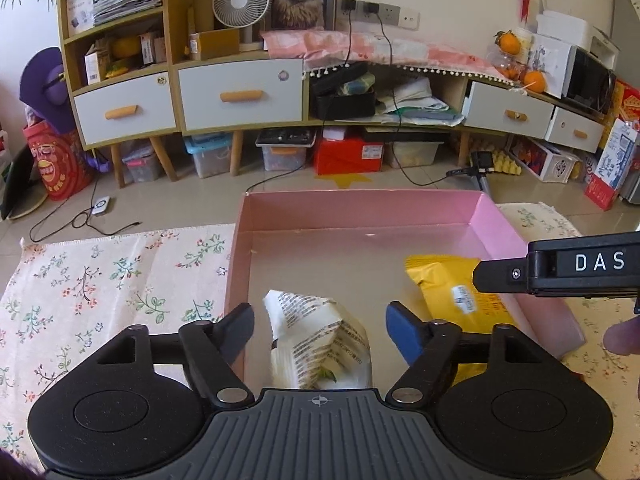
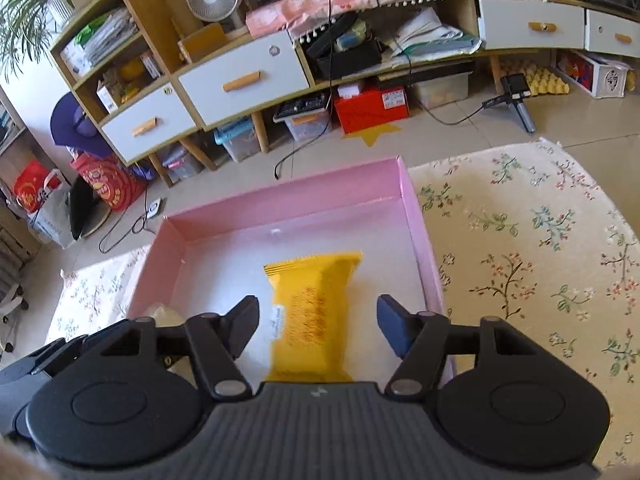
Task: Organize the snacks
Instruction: 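Lower both packets into the pink box and open both tools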
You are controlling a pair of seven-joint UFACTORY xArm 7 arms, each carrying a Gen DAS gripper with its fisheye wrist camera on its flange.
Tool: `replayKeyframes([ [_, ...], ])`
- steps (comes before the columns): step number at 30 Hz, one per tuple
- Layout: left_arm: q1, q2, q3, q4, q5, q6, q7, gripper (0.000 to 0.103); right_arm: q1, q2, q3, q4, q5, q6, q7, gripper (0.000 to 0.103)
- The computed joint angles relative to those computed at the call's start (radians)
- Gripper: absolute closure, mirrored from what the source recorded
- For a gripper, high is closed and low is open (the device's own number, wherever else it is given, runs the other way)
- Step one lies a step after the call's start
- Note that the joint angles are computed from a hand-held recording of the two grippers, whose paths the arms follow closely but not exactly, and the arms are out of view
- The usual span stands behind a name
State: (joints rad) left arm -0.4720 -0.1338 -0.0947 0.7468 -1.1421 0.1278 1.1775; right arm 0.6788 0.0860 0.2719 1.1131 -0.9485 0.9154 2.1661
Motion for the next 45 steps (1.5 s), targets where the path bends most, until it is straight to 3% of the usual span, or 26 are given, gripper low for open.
replayKeyframes([
  [10, -0.034, -0.17, 0.05, -0.112, 0.166, 0.048, -0.144, 0.016, 0.025, -0.051, 0.045, -0.001, 0.052, 0.094, -0.018, 0.025],
  [18, -0.039, -0.314, 0.085, -0.218, 0.352, 0.105, -0.315, 0.014, 0.049, -0.093, 0.09, -0.01, 0.093, 0.162, -0.021, 0.018],
  [25, -0.058, -0.432, 0.153, -0.302, 0.475, 0.159, -0.408, 0.01, 0.085, -0.077, 0.12, 0.022, 0.117, 0.224, -0.04, 0.012],
  [30, -0.029, -0.506, 0.168, -0.349, 0.58, 0.2, -0.467, 0.008, 0.122, -0.051, 0.126, 0.048, 0.119, 0.252, -0.05, 0.009],
  [45, -0.015, -0.686, 0.279, -0.489, 0.693, 0.252, -0.456, 0.003, 0.215, -0.007, 0.117, 0.046, 0.083, 0.259, -0.05, 0.0],
])
